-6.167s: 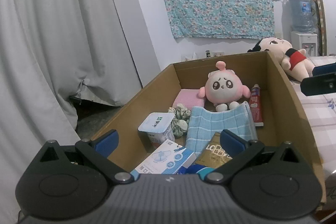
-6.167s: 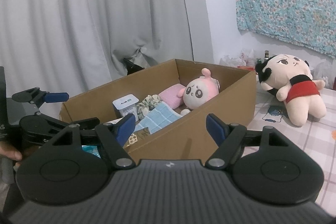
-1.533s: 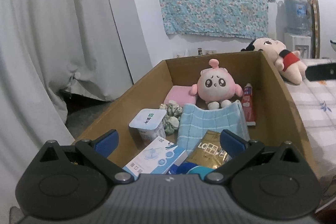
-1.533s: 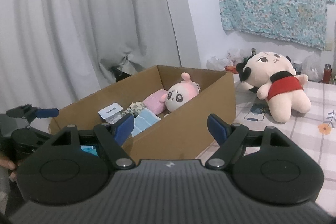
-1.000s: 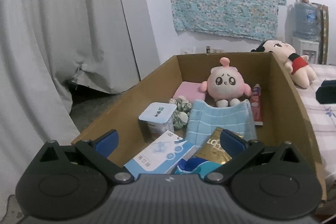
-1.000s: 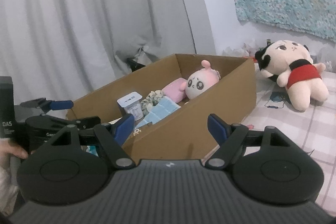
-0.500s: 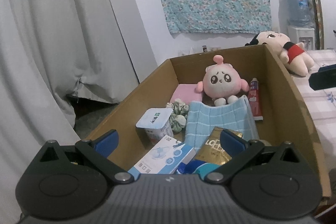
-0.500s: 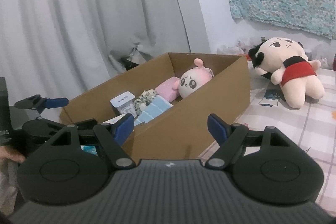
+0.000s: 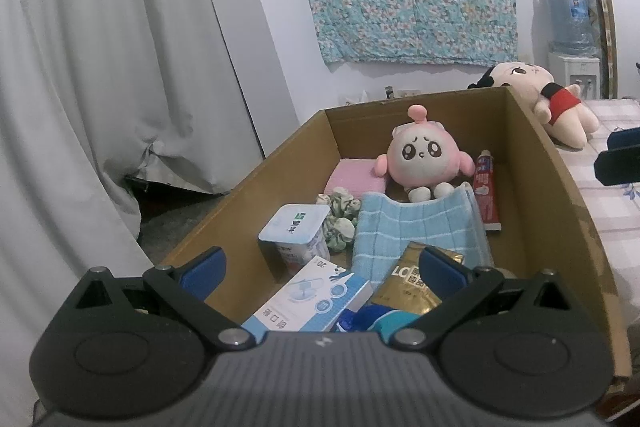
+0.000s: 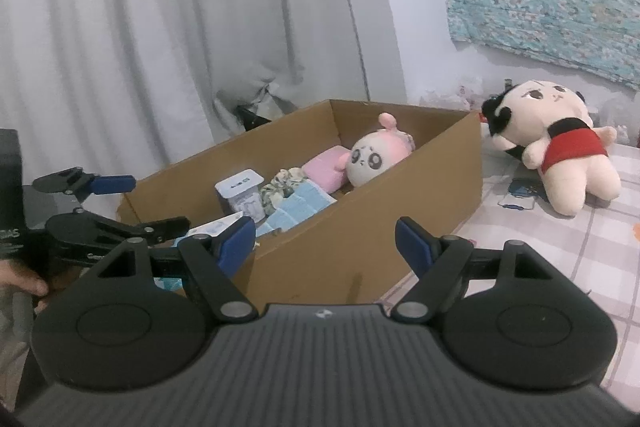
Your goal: Organize soft objects
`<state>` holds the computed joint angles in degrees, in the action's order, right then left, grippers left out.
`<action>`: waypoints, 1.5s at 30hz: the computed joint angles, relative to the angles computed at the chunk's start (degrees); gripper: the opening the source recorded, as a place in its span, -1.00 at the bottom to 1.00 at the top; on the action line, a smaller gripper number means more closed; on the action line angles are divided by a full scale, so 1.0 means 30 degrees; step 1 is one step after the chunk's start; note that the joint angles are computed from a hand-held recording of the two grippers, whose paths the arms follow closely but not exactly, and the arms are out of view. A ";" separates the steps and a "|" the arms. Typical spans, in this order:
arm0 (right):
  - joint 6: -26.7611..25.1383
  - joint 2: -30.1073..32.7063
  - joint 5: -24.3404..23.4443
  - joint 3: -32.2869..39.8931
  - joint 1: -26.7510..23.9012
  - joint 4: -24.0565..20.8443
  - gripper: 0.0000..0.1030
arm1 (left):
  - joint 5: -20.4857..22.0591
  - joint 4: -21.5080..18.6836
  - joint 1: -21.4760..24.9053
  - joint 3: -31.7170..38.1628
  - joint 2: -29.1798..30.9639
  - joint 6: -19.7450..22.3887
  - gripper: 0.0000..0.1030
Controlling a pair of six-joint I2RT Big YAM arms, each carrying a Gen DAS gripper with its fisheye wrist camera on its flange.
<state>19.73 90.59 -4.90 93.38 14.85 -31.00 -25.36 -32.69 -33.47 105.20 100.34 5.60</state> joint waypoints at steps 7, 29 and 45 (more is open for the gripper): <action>-0.0638 -0.0199 0.0177 -0.0321 0.0189 0.0307 0.50 | 0.0304 -0.0200 0.0191 0.0048 -0.0019 0.0173 1.00; -0.2002 -0.0435 0.0971 -0.0402 0.0585 0.0764 0.50 | 0.0844 -0.0491 0.0389 0.0028 -0.0107 -0.0293 1.00; -0.1930 -0.0527 0.0826 -0.0211 0.0385 0.0898 0.50 | 0.0386 -0.0527 0.0094 0.0283 0.0085 0.0192 1.00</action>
<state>13.94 89.01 -2.42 92.74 16.00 -28.30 -24.20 -34.27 -33.19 106.05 100.59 6.17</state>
